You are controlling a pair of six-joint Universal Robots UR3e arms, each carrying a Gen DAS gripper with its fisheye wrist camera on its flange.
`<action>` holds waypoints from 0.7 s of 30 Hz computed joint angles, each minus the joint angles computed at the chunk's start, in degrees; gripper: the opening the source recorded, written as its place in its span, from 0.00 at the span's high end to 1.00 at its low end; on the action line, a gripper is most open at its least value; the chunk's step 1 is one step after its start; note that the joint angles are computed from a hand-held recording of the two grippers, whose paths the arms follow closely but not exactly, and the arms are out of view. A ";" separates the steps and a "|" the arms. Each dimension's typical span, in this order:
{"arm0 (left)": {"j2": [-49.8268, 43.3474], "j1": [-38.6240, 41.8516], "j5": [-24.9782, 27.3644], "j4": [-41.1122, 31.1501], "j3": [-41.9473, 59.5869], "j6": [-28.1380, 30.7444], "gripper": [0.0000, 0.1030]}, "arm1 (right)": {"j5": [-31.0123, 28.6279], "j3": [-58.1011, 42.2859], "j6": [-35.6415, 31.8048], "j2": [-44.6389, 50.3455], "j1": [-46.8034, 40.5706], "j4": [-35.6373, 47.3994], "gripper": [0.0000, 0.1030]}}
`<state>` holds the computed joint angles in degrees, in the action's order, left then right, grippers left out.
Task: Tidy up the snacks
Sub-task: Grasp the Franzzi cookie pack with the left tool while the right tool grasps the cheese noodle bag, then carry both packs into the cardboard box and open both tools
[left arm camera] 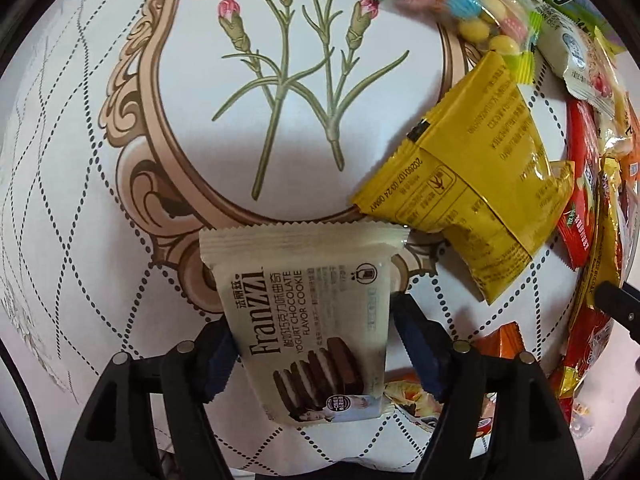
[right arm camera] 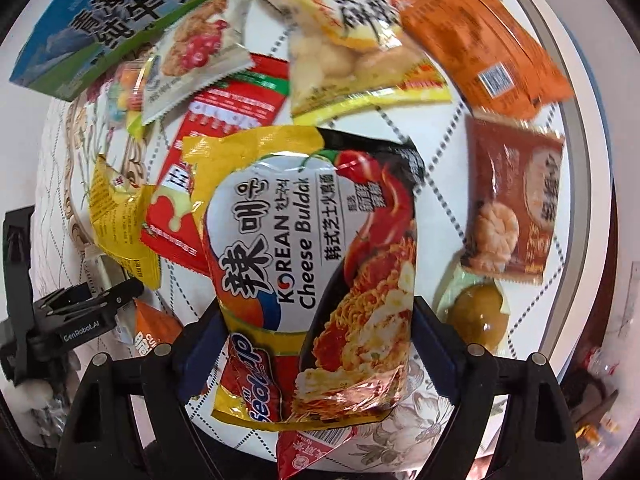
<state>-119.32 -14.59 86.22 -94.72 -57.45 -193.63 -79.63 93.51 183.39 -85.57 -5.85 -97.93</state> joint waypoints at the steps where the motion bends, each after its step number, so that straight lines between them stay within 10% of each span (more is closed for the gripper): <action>1: 0.45 -0.21 0.62 0.54 -0.36 -0.23 0.41 | 0.25 1.67 0.08 -1.21 -0.94 -0.51 0.13; 21: 6.99 -0.22 2.36 -21.42 14.90 -3.28 0.45 | 3.38 7.28 -3.45 -20.51 -5.82 7.66 0.16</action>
